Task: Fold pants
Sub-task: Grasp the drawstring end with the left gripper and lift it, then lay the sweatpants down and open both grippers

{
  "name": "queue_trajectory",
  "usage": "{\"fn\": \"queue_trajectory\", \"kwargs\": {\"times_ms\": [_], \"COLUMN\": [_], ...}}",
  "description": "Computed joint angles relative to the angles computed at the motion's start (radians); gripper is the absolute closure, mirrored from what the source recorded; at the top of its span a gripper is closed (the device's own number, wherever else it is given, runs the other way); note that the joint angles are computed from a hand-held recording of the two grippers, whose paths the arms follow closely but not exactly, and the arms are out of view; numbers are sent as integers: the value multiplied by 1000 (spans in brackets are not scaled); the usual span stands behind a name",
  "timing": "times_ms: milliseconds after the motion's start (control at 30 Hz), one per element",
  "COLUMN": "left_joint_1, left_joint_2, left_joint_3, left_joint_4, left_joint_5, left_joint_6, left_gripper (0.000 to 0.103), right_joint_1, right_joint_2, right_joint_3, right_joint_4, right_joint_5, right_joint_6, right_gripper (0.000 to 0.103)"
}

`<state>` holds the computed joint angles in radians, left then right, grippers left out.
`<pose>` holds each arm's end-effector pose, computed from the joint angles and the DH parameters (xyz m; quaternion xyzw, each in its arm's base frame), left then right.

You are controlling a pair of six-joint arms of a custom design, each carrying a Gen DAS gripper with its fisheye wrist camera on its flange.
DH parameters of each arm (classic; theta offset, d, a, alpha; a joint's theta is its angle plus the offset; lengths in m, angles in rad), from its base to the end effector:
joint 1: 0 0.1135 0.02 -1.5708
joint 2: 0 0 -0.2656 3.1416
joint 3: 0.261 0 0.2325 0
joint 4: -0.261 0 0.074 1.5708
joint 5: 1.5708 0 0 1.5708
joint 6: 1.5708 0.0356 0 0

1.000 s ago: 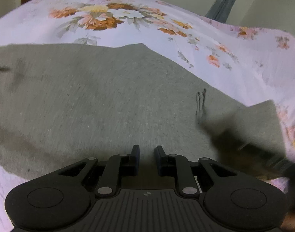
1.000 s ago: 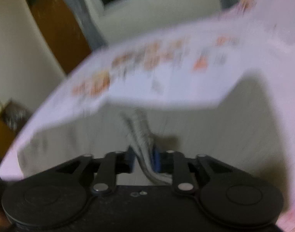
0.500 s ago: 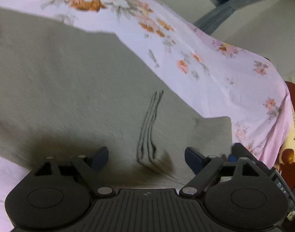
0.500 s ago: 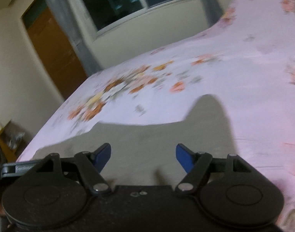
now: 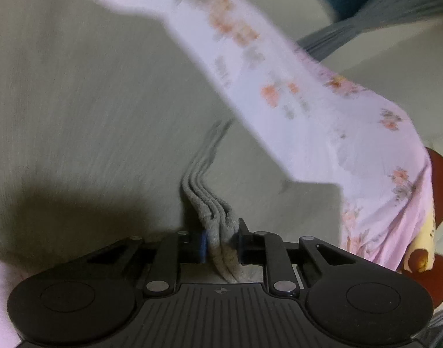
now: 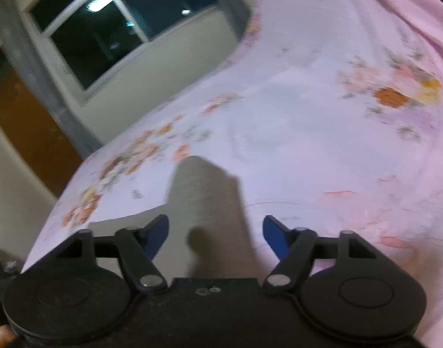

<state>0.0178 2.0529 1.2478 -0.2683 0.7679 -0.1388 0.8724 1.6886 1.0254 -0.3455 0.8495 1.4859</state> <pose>0.3900 -0.0178 0.1409 0.0216 0.9031 -0.3762 0.2059 0.2244 0.2257 0.2037 0.3733 0.8000 0.0825 0.4624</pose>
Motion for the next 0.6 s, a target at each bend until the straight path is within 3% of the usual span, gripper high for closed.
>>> {"fn": "queue_trajectory", "kwargs": {"times_ms": [33,100,267,433,467,533,600], "left_joint_1": [8,34,106,86,97,101,97], "left_joint_2": [-42,-110,-175,-42,-41,-49,-87], "left_joint_3": [-25,-41,-41,-7,-32,-10,-23], "left_joint_4": [31,56,34,-65,-26,-59,-40], "left_joint_5": [17,51,38,-174,-155,-156,-194], "left_joint_6": [5,30,189,321,316,314,329], "left_gripper": [84,84,84,83,80,75,62], "right_joint_1": [-9,-23,-30,-47,-42,-35,-37], "right_joint_2": [6,23,107,275,294,297,278], "right_joint_3": [11,38,145,308,320,337,324], "right_joint_4": [-22,-44,-20,-102,-110,-130,-121], "right_joint_5": [-9,-26,-70,-218,-218,-213,-221], "right_joint_6": [0,-30,-173,-277,-295,-316,-320], "right_gripper": [60,67,68,68,68,68,67]}}
